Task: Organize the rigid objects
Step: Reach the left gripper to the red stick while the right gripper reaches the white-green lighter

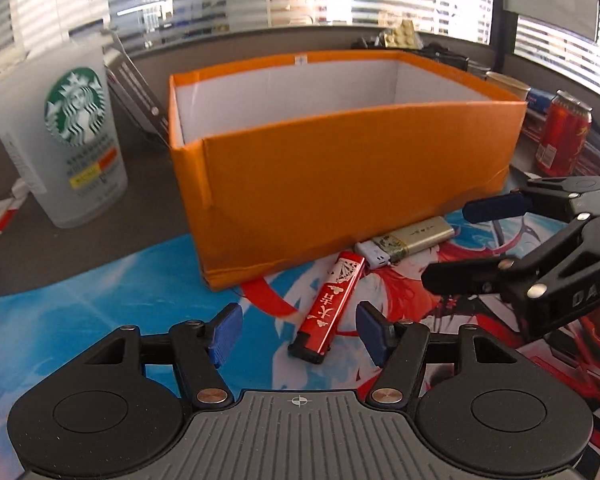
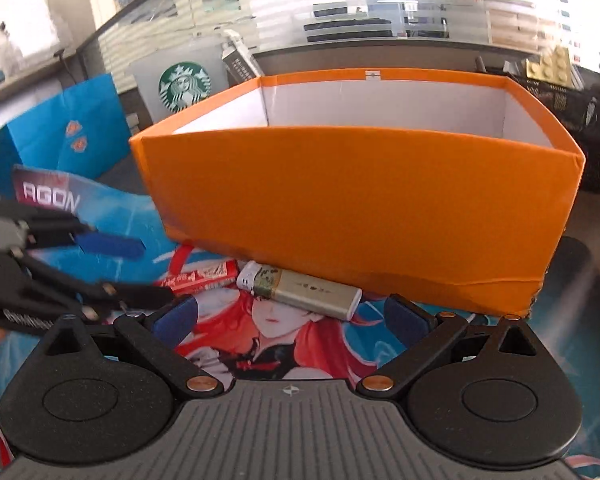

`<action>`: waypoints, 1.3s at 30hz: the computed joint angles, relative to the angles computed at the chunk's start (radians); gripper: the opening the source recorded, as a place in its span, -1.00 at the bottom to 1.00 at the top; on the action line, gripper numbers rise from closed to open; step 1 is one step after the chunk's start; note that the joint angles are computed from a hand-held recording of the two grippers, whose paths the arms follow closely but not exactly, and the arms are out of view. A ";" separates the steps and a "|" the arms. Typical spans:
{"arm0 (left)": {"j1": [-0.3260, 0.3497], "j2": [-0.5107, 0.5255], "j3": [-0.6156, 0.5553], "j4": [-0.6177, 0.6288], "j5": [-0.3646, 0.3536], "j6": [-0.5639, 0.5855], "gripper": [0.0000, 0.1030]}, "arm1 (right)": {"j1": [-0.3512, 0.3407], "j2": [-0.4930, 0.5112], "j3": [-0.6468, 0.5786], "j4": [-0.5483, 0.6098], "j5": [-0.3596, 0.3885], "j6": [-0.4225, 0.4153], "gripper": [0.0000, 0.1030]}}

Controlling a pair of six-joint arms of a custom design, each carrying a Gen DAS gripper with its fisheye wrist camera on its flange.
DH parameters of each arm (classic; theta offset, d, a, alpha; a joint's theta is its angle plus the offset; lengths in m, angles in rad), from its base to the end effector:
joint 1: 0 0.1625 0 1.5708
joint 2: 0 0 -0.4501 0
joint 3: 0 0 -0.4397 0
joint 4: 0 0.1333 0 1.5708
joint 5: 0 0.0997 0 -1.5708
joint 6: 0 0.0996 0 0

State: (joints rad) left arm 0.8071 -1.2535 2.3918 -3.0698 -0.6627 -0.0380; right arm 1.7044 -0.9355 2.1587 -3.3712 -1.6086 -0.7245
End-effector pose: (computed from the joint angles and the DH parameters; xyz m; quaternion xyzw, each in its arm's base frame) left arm -0.1511 -0.4640 0.1688 0.2403 0.8545 -0.3168 0.3344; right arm 0.2023 -0.5325 0.0824 0.3938 -0.8738 0.2670 0.1002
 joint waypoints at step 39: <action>-0.091 -0.205 0.144 0.153 0.030 -0.155 0.60 | 0.073 0.080 -0.033 -0.039 -0.070 -0.169 0.77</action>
State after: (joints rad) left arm 0.7165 -1.4582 2.5362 -2.9170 -0.6327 -0.1932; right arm 1.7774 -0.8557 2.1260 -3.4100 -1.6788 -0.8937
